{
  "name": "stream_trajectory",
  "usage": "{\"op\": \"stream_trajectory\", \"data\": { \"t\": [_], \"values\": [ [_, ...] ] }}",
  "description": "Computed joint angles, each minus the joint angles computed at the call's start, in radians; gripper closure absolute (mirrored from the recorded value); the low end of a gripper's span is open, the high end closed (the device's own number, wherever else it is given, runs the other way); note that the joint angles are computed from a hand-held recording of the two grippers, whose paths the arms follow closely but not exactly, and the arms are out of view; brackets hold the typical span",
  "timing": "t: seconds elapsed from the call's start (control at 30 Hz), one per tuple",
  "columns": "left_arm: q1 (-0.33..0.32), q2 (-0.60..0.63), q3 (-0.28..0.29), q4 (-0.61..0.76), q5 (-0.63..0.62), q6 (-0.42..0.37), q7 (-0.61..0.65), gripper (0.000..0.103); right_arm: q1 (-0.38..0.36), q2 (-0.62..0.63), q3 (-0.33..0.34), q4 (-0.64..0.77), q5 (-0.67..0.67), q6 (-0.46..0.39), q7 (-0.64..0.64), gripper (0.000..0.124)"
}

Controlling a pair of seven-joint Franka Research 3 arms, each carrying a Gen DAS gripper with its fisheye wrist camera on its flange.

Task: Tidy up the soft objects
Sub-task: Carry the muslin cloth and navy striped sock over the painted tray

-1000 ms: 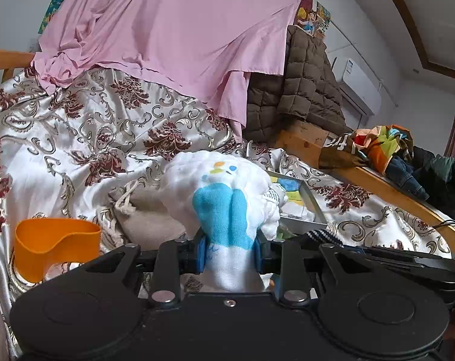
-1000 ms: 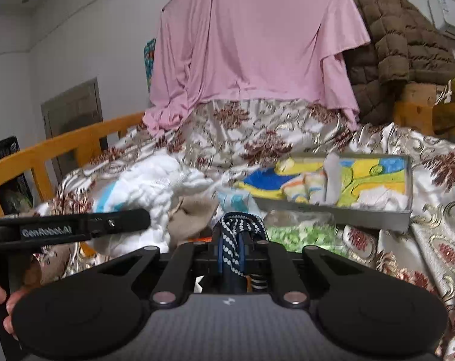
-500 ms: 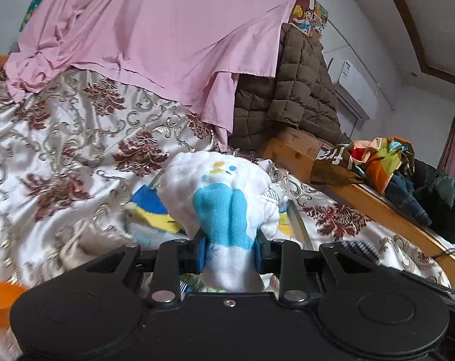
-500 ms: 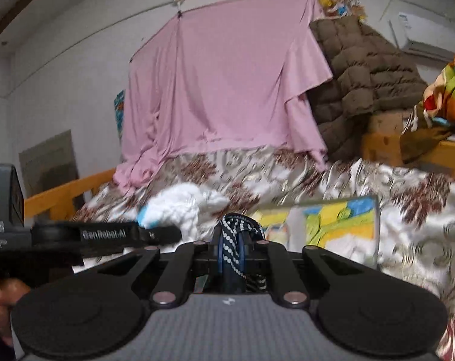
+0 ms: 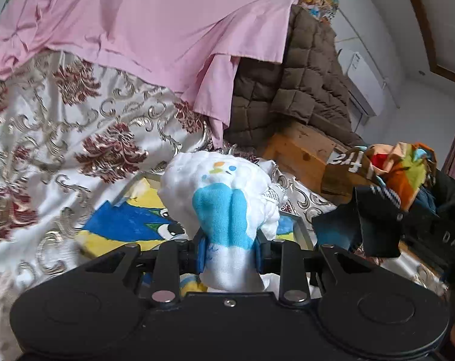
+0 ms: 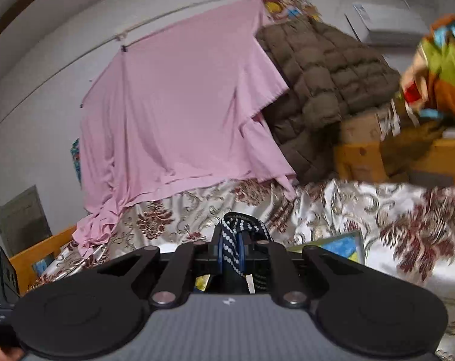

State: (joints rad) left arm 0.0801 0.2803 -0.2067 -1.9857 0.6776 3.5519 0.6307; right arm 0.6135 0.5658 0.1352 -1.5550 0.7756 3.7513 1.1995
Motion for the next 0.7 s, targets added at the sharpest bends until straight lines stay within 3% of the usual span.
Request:
{"op": "stream_trajectory", "data": {
  "t": [0.13, 0.23, 0.47, 0.7],
  "values": [
    [0.002, 0.107, -0.040, 0.135, 0.002, -0.057, -0.003, 0.072, -0.038, 0.045, 0.004, 0.035, -0.007, -0.046, 0.053, 0.113],
    [0.030, 0.184, -0.108, 0.229, 0.013, -0.121, 0.013, 0.072, -0.042, 0.073, -0.009, 0.058, -0.002, -0.077, 0.089, 0.113],
    [0.061, 0.277, -0.215, 0.317, -0.033, -0.249, 0.127, 0.072, -0.087, 0.096, 0.002, 0.051, -0.072, -0.133, 0.226, 0.113],
    [0.142, 0.336, -0.346, 0.344, -0.137, -0.350, 0.229, 0.071, 0.020, 0.097, -0.156, 0.073, 0.054, -0.260, 0.233, 0.112]
  ]
}}
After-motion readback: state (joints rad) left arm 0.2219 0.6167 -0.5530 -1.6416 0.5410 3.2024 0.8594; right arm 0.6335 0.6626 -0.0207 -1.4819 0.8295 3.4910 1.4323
